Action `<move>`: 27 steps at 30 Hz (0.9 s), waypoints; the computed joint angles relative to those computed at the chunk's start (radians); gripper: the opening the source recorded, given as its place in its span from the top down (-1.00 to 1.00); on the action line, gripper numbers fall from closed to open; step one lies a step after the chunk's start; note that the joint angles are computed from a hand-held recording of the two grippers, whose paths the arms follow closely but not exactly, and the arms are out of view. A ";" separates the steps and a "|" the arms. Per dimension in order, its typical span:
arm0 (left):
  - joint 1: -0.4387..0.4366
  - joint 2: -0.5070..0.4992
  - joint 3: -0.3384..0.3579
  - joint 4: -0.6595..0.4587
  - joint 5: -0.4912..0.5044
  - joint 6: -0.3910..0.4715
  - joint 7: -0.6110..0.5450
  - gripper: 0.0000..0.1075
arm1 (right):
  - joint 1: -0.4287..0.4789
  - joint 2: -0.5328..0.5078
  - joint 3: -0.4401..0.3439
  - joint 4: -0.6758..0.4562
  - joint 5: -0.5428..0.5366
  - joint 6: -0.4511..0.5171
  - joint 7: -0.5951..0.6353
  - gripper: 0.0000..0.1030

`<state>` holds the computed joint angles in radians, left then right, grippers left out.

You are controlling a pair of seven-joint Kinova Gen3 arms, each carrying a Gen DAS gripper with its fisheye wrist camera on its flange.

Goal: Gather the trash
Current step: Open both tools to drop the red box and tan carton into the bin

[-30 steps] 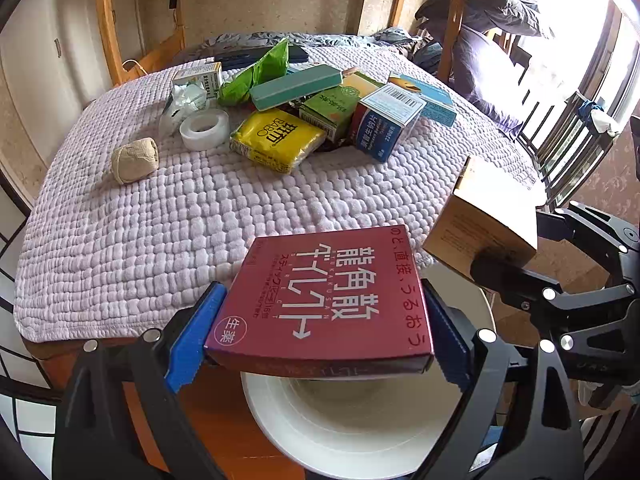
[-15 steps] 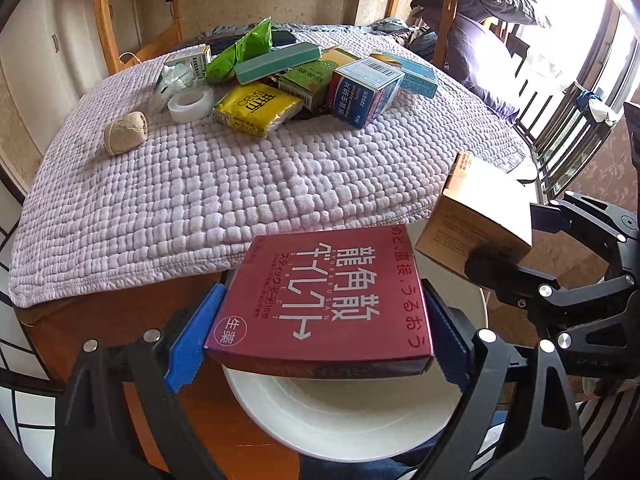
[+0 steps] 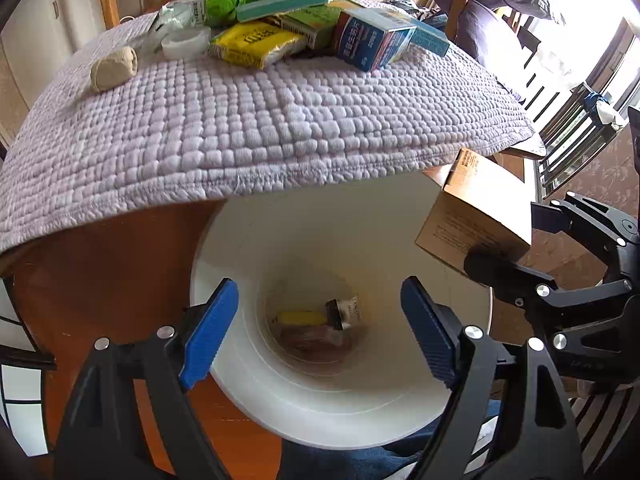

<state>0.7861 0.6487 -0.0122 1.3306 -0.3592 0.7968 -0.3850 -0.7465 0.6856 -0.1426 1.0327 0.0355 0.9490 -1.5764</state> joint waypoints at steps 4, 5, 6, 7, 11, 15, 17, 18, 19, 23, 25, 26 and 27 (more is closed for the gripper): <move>-0.004 0.017 0.006 -0.007 0.008 0.014 -0.007 -0.58 | -0.013 0.037 0.010 -0.019 0.007 0.038 -0.015 -0.18; -0.006 0.018 0.007 -0.005 0.012 0.011 -0.007 -0.58 | -0.012 0.044 0.009 -0.024 0.004 0.047 -0.018 -0.19; -0.007 0.019 0.006 -0.003 0.013 0.006 -0.006 -0.58 | -0.005 0.048 0.003 -0.024 -0.007 0.047 -0.018 -0.21; -0.006 0.018 0.004 0.003 0.013 -0.003 -0.003 -0.58 | 0.003 0.053 -0.002 -0.027 -0.019 0.050 -0.022 -0.36; -0.014 0.010 -0.002 0.028 0.023 -0.033 0.014 -0.72 | 0.015 0.066 -0.001 -0.039 -0.042 0.059 -0.048 -0.50; -0.012 0.007 -0.006 0.037 0.020 -0.033 0.021 -0.74 | 0.024 0.055 -0.001 -0.029 -0.050 0.051 -0.058 -0.50; -0.014 0.006 -0.004 0.036 0.020 -0.030 0.019 -0.74 | 0.027 0.042 -0.001 -0.019 -0.047 0.041 -0.057 -0.50; -0.014 0.005 -0.004 0.036 0.020 -0.028 0.018 -0.74 | 0.028 0.039 0.000 -0.019 -0.045 0.038 -0.058 -0.50; -0.014 0.001 -0.004 0.042 0.018 -0.029 0.019 -0.74 | 0.028 0.033 0.001 -0.015 -0.043 0.031 -0.060 -0.50; -0.021 -0.004 -0.002 0.038 0.014 -0.017 0.007 -0.74 | 0.026 0.021 0.002 -0.011 -0.036 0.012 -0.065 -0.50; -0.025 -0.006 -0.001 0.037 0.012 -0.014 0.002 -0.74 | 0.028 0.018 0.001 -0.014 -0.036 0.009 -0.065 -0.50; -0.027 -0.007 0.000 0.035 0.012 -0.012 -0.001 -0.74 | 0.031 0.018 0.000 -0.017 -0.037 0.011 -0.062 -0.50; -0.028 -0.005 0.001 0.031 0.011 -0.009 -0.005 -0.74 | 0.032 0.015 0.000 -0.016 -0.037 0.009 -0.062 -0.50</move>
<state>0.7578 0.6433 -0.0113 1.3620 -0.3484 0.7877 -0.3899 -0.7146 0.7008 -0.1431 1.0167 -0.0014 0.9582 -1.6387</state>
